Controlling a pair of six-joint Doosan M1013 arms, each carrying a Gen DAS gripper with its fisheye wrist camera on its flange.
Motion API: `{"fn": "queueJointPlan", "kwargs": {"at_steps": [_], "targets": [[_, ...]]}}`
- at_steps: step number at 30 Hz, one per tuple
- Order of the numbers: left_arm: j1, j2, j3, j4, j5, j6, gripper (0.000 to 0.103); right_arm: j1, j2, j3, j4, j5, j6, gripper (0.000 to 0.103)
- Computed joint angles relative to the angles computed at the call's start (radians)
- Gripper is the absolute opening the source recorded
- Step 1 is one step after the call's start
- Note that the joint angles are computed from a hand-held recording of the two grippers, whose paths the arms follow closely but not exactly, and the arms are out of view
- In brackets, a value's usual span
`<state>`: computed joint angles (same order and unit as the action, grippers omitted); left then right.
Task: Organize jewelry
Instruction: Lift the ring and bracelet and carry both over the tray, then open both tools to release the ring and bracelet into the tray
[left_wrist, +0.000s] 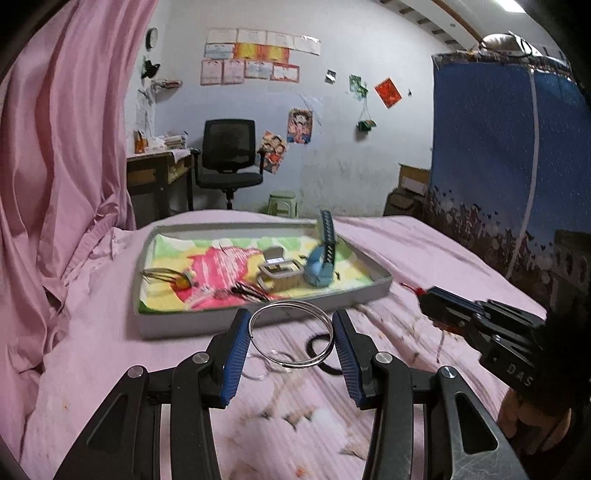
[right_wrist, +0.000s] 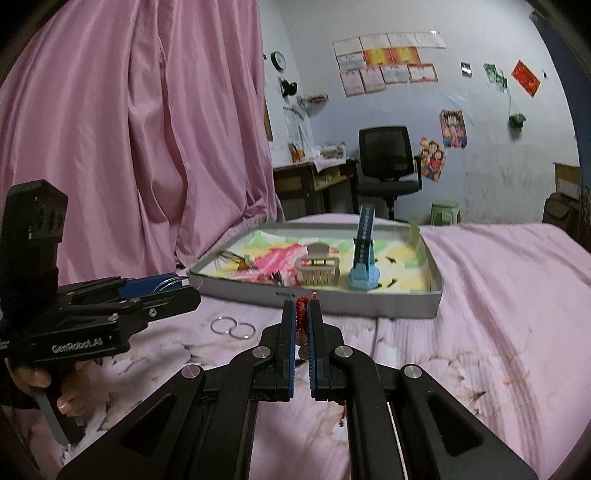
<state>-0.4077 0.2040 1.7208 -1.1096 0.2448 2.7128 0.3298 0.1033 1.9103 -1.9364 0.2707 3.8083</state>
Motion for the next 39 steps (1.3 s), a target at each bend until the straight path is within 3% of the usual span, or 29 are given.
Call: {"fn": "queueJointPlan", "kwargs": {"at_steps": [7,11,14,19,23,28,31,36,39], "targets": [[0.019,0.025,-0.036,-0.240,-0.049,0.245,0.043,-0.002,0.012,-0.034,-0.007,0.020,0.003,0.005],[0.028,0.046,-0.062,-0.358,-0.064,0.369,0.043,-0.005,0.036,-0.073,0.059,0.026,-0.077,0.005],[0.037,0.070,-0.090,-0.387,-0.075,0.406,0.043,-0.011,0.068,-0.121,0.100,0.024,-0.125,0.005],[0.054,0.116,-0.149,-0.175,-0.067,0.189,0.043,-0.026,0.121,-0.203,0.149,0.002,-0.193,0.005],[0.066,0.157,-0.207,0.068,-0.036,-0.080,0.043,-0.033,0.169,-0.272,0.263,-0.011,-0.317,0.005],[0.076,0.205,-0.285,0.394,0.045,-0.453,0.043,-0.042,0.225,-0.345,0.527,-0.018,-0.564,0.005],[0.078,0.232,-0.328,0.525,0.110,-0.609,0.043,-0.045,0.248,-0.370,0.706,-0.012,-0.728,0.005],[0.079,0.270,-0.385,0.644,0.214,-0.750,0.043,-0.053,0.276,-0.402,1.036,0.002,-1.033,0.005],[0.080,0.283,-0.403,0.683,0.256,-0.805,0.043,-0.059,0.284,-0.407,1.161,0.008,-1.140,0.005]]}}
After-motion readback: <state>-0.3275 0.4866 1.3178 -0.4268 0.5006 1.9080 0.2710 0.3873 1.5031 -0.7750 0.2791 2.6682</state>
